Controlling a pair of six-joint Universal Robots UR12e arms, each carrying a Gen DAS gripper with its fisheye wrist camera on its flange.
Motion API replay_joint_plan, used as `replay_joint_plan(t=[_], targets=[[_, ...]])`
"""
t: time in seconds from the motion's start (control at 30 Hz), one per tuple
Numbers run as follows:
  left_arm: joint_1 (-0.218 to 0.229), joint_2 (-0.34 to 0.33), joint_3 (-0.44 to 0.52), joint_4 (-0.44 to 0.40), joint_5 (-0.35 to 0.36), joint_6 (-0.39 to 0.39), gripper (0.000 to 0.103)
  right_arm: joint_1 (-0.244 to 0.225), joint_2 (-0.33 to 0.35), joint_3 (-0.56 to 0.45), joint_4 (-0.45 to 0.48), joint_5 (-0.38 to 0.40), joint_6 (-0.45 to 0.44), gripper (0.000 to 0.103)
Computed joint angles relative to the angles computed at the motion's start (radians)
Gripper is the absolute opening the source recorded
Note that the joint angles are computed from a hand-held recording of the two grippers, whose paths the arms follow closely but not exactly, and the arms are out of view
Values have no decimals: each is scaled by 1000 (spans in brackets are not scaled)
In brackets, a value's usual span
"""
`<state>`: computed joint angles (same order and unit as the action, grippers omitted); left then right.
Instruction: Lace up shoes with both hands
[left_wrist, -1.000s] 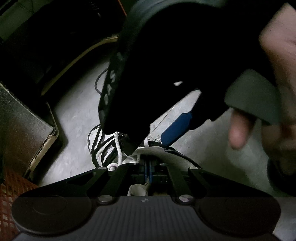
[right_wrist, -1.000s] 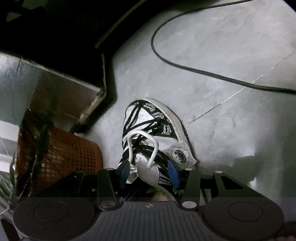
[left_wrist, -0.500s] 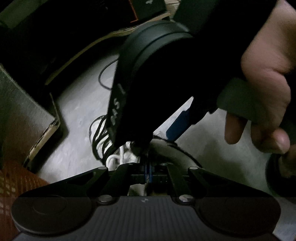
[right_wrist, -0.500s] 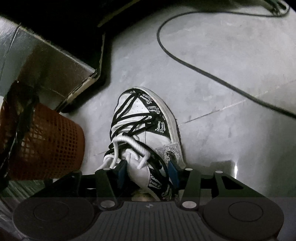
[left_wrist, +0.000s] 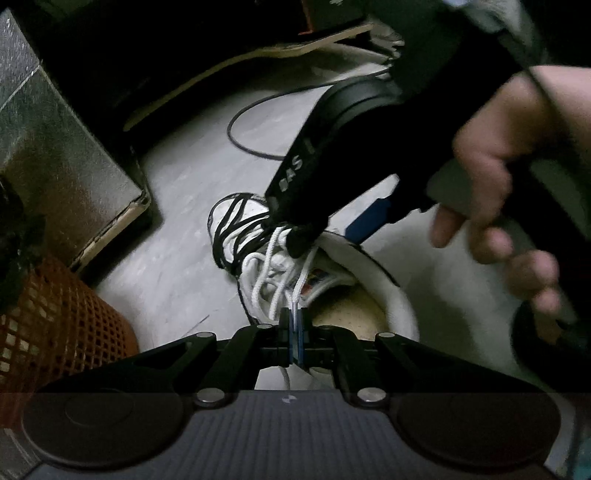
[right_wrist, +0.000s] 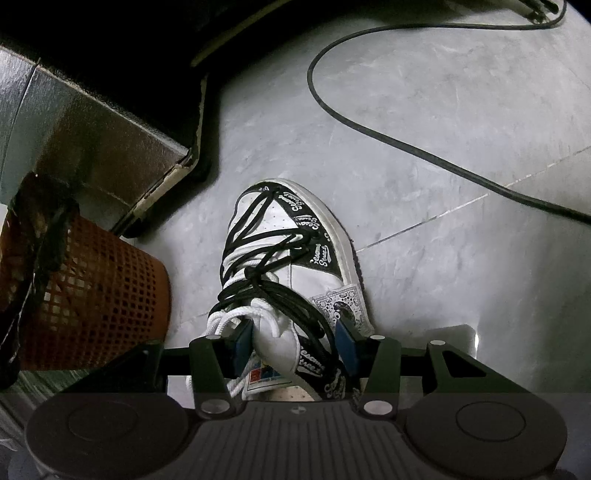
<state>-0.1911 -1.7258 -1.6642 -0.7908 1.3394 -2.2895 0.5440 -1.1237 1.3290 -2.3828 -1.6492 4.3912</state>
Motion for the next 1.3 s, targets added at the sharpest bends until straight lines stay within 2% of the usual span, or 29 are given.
replay_joint_plan(t=[0.1, 0.27, 0.37, 0.53, 0.9, 1.0, 1.17, 1.3], targets=[[4, 17, -11, 8, -9, 11, 3, 0, -2, 7, -13, -2, 16, 51], [11, 36, -30, 2, 37, 13, 3, 5, -1, 11, -24, -16, 23, 52], [16, 34, -24, -28, 65, -29, 3, 7, 0, 5, -13, -24, 19, 52], [17, 30, -9, -49, 68, -96, 3, 11, 3, -5, 3, -36, 11, 52], [4, 25, -15, -78, 95, -74, 4, 15, 3, 0, -11, -48, 44, 52], [2, 19, -9, -87, 109, -91, 8, 15, 0, 10, -30, -52, 64, 53], [-4, 16, -8, -82, 139, -101, 19, 16, -12, 40, -89, -61, 129, 53], [-2, 23, -13, -52, 106, -101, 36, 17, -25, 74, -194, -74, 187, 54]])
